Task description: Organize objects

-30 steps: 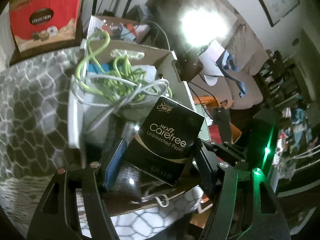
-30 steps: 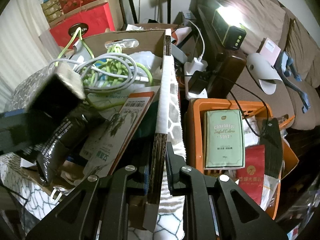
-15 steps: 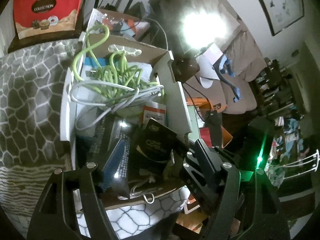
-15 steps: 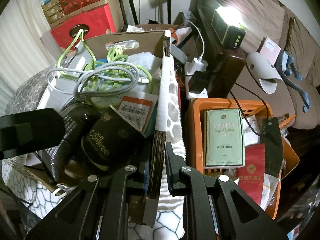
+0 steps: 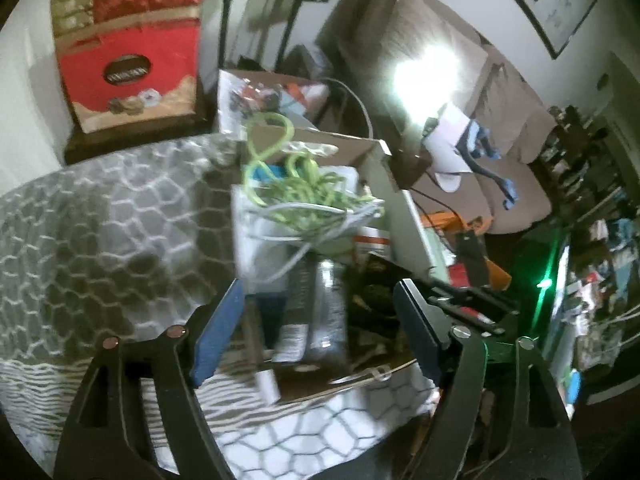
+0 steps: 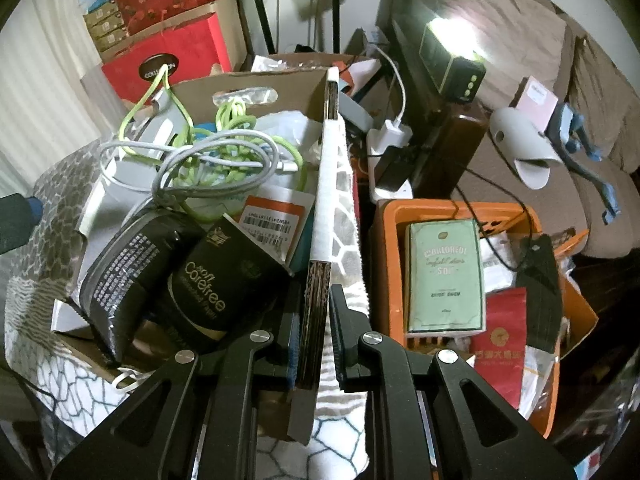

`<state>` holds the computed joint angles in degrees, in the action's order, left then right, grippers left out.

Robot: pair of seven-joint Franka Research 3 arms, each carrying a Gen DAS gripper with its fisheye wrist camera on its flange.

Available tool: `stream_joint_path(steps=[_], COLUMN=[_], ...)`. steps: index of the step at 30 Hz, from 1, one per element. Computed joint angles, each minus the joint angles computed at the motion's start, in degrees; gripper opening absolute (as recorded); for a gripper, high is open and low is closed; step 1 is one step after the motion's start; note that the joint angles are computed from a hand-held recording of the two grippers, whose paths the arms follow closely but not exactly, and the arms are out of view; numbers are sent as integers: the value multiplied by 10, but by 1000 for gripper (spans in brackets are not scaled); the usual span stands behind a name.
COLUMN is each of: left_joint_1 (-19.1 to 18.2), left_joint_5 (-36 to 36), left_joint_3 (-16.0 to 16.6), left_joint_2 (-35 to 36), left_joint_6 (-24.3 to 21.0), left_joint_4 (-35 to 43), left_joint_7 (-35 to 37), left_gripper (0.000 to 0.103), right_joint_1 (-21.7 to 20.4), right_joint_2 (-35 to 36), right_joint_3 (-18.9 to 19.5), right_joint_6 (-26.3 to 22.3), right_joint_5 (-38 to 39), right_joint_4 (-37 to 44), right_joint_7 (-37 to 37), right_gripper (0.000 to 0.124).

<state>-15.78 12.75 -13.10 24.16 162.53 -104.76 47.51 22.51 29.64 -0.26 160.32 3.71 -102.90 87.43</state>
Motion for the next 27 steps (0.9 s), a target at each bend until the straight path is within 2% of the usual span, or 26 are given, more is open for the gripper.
stream_joint_path(steps=[6, 10, 13, 15, 19, 25, 27], left_joint_1=[-20, -26, -37, -42, -38, -3, 5], left_joint_5=[65, 119, 193, 248, 335, 387, 423], left_joint_3=[45, 64, 85, 92, 87, 57, 51], left_joint_2=[-57, -88, -111, -127, -155, -189, -203], left_joint_6=[19, 25, 14, 3, -27, -28, -27], left_joint_4=[-72, -110, -131, -145, -168, -214, -231], left_joint_7=[-65, -117, -183, -233, -308, -377, -419], left_gripper=[78, 81, 82, 87, 89, 92, 100], right_joint_1=[13, 5, -3, -4, -15, 5, 17], right_joint_2=[-26, -44, -60, -69, -86, -110, -116], right_joint_3=[-12, 2, 17, 25, 51, 55, 49], right_joint_6=[25, 42, 58, 68, 97, 146, 161], right_joint_5=[-13, -2, 13, 22, 58, 80, 79], right_joint_4=[-29, -47, -66, -77, -101, -139, -149], right_joint_7=[18, 12, -4, -13, -39, -47, -42], right_gripper=[13, 13, 14, 14, 14, 37, 53])
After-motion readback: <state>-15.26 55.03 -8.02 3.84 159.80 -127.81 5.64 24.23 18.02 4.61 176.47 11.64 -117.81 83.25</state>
